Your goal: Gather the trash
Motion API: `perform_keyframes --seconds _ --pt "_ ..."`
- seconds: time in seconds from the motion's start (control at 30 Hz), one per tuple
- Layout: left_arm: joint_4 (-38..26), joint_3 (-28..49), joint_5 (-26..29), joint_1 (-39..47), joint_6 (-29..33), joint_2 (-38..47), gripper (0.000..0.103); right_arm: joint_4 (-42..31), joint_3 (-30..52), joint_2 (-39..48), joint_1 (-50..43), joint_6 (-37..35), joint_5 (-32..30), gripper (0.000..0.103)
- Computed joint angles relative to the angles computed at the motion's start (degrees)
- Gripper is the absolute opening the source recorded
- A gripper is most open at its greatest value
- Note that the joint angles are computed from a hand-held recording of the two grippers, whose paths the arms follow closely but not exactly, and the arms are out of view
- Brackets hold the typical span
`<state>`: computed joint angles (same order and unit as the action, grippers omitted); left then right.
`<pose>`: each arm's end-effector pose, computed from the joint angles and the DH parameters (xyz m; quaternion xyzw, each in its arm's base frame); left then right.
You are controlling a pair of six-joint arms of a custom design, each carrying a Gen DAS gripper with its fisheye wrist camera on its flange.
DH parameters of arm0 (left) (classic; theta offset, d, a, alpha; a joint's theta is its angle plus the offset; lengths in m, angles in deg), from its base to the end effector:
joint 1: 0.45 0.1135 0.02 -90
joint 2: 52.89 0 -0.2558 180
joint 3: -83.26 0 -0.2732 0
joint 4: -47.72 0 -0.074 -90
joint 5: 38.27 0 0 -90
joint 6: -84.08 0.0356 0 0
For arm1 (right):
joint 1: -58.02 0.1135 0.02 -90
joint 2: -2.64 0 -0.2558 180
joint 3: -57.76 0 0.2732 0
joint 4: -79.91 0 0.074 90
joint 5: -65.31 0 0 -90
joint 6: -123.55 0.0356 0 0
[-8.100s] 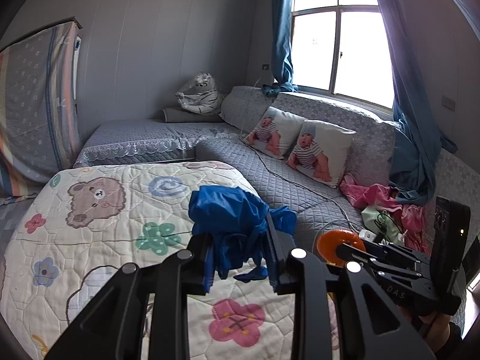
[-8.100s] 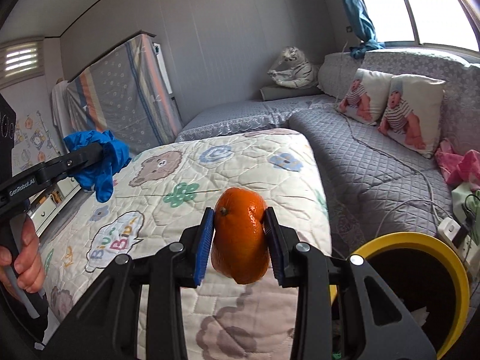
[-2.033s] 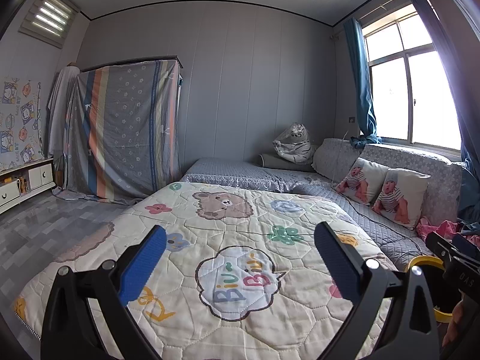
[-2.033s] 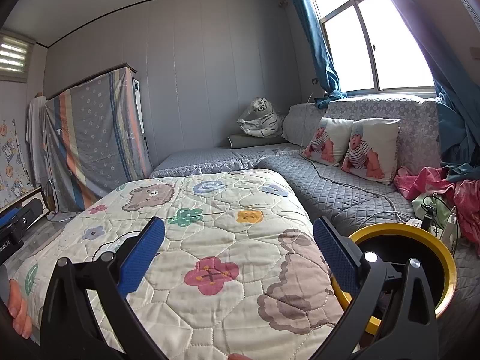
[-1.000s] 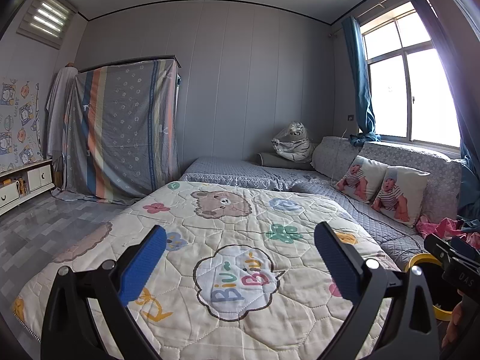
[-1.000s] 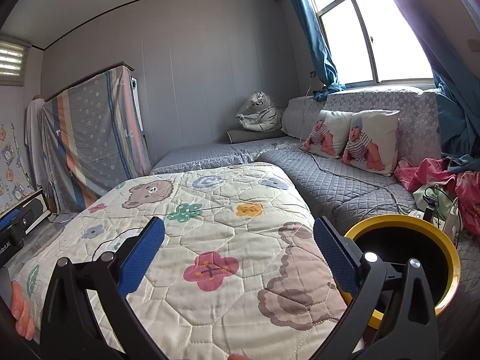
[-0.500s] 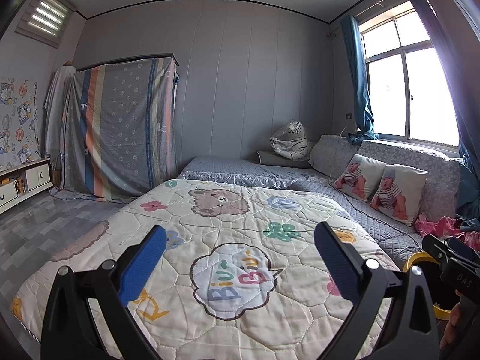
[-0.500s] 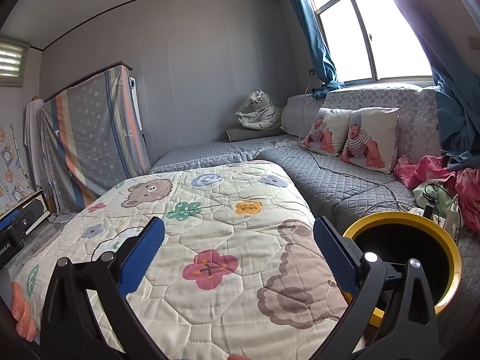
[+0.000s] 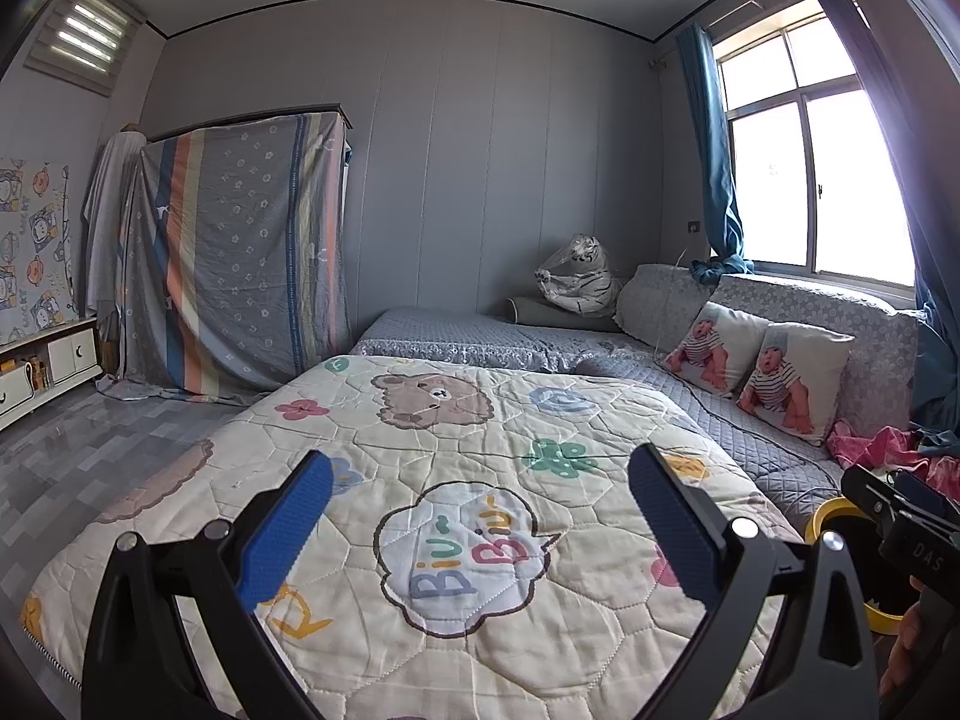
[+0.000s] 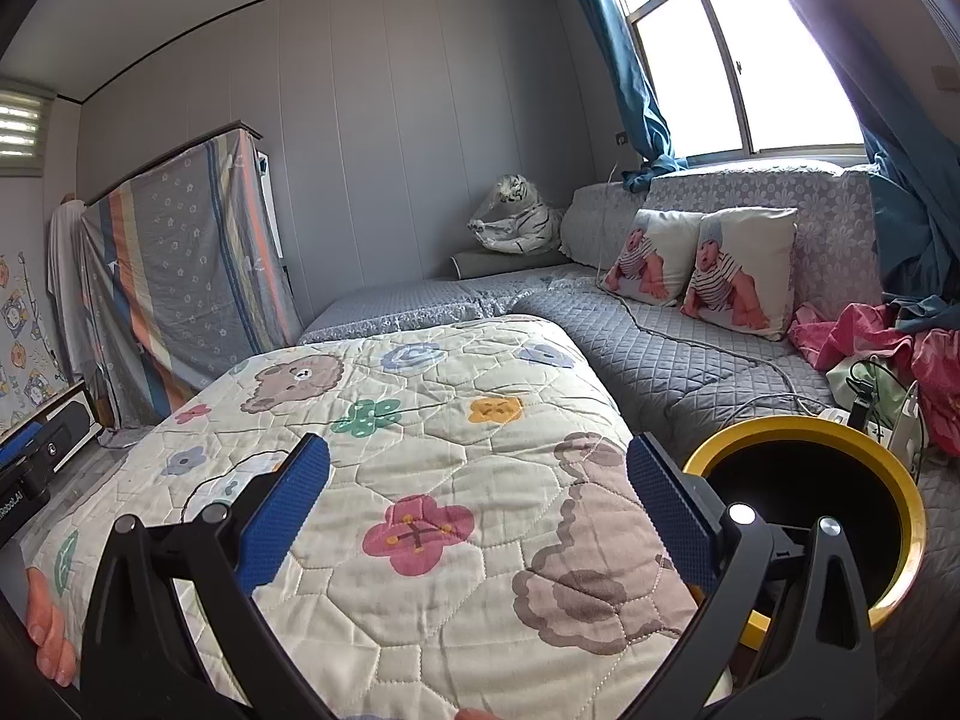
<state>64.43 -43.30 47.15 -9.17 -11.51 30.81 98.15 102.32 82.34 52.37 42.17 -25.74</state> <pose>0.3309 -0.0479 0.2044 -0.0033 0.7853 -0.0459 0.6174 0.3011 -0.0291 0.1761 0.0944 0.7978 0.0228 0.5951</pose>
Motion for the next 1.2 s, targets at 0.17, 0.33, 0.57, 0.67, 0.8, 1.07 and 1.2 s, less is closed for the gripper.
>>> perform_keyframes --seconds 0.17,0.33,0.57,0.67,0.8,1.07,1.2 --pt "-0.2 0.2 0.0 -0.1 0.0 0.2 0.095 0.0 -0.1 0.2 -0.2 0.1 -0.3 0.095" --pt "-0.1 0.2 -0.1 -0.2 0.1 0.3 0.095 0.1 -0.2 0.2 -0.5 0.5 -0.3 0.095" --pt "-0.6 0.5 0.0 -0.3 0.0 0.6 0.095 -0.5 0.1 0.1 -0.7 0.4 -0.7 0.095" --pt "-0.4 0.4 -0.1 -0.4 0.4 0.6 0.095 -0.7 0.3 0.2 -0.7 0.6 -0.6 0.095" --pt "0.1 0.5 -0.9 -0.6 0.2 1.0 0.095 -1.3 0.7 0.4 -0.8 0.9 -0.6 0.095" --pt "0.0 0.5 -0.3 -0.8 0.6 1.2 0.095 -1.6 1.0 0.6 -0.6 1.2 -0.5 0.095" --pt "0.4 0.3 -0.7 -1.1 0.6 1.2 0.095 -1.5 0.9 0.6 -0.6 1.2 -0.5 0.095"
